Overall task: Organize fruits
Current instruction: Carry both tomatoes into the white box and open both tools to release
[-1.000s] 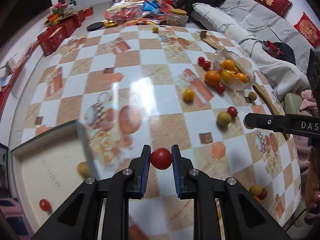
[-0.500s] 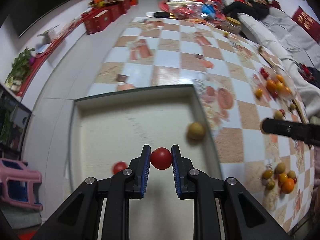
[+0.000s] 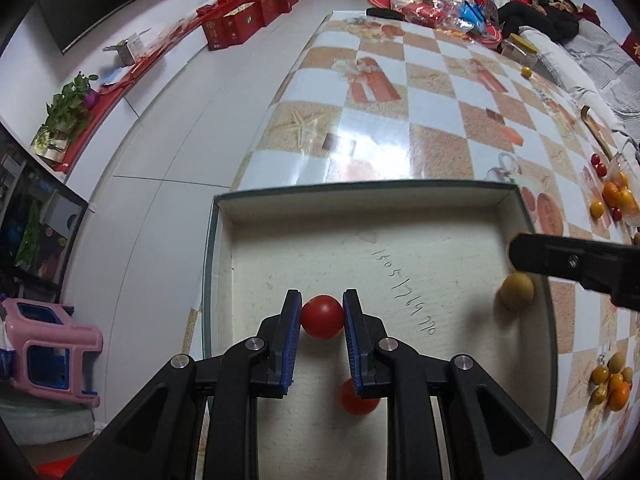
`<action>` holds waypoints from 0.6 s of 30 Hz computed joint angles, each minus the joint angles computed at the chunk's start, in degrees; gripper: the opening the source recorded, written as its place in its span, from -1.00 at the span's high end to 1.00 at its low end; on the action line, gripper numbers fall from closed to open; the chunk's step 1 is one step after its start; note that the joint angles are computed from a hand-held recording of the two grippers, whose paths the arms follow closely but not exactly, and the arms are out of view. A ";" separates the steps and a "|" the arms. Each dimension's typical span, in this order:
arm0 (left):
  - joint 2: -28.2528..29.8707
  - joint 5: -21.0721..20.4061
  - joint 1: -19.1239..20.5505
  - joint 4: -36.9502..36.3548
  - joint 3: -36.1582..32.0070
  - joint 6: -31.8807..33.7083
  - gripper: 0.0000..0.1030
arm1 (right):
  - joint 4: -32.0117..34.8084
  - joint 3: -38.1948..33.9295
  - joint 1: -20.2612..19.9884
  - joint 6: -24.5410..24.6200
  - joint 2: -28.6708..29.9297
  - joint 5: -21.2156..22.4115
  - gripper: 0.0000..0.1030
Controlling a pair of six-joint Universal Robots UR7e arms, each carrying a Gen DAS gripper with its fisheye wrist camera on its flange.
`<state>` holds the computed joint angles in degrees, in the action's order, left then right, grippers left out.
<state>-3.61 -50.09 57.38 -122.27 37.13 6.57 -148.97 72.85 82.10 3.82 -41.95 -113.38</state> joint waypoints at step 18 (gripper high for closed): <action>-0.96 1.25 -0.10 -3.13 3.28 3.57 -0.52 | 6.30 -7.81 0.00 -0.22 5.23 -2.89 -0.09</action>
